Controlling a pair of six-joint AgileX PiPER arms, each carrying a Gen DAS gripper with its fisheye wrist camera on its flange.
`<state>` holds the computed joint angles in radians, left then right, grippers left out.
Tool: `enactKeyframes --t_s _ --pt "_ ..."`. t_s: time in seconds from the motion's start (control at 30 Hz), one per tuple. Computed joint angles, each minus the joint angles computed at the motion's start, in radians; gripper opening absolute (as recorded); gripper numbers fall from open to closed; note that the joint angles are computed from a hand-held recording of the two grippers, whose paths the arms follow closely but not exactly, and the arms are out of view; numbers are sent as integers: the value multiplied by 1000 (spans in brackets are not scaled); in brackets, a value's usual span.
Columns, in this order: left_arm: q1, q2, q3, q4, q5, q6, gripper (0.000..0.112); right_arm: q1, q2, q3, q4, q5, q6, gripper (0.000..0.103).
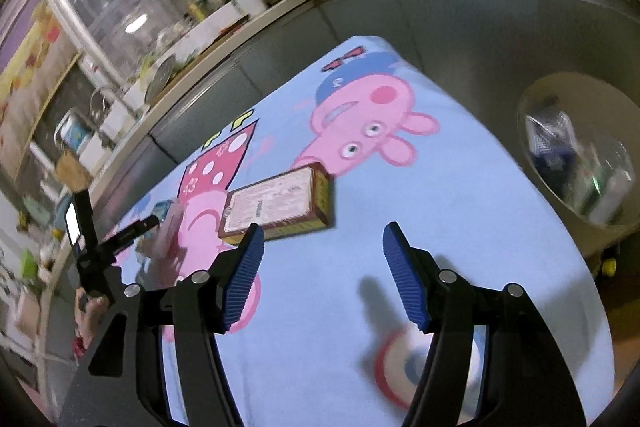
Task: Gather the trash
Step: 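Grasp the blue-and-white snack packet with the left tool, then grasp the brown card box with the right tool while the left tool holds the packet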
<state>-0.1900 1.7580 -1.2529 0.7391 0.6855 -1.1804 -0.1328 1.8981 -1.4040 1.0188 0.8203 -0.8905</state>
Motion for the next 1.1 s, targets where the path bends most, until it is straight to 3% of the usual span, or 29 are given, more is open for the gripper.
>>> enactKeyframes --t_s 0.1,0.23,0.43,0.47,0.5,0.53,0.57,0.67,0.77,0.9,0.97,1.1 --pt "1 -6 -11 -52 -6 45 99 61 90 -129 -52 -19 67 62" --pt "-13 -31 11 -49 -27 31 99 97 235 -347 -102 35 213 62" --pt "-36 44 -48 -43 37 61 99 155 402 -608 -229 104 388 62" --pt "-32 46 -39 -37 25 51 95 163 419 -633 -239 118 397 61" --pt "-25 47 -32 -52 11 63 73 168 429 -647 -244 129 399 59" --pt "-14 49 -31 -90 1 101 60 174 433 -648 -246 138 388 53" --pt "-10 50 -29 -105 -1 117 61 179 428 -638 -246 137 377 47" --pt "-18 6 25 -123 -35 132 61 178 376 -530 -201 140 304 42" --pt "-44 -58 101 -178 -93 168 61 165 292 -363 -129 160 207 42" --pt "-123 -136 200 -167 -121 148 61 171 128 -79 -41 211 -48 44" --pt "-145 -159 225 -163 -124 136 61 192 22 60 -33 171 -203 52" --pt "-152 -202 267 -214 -143 140 61 204 -87 180 10 25 -309 69"
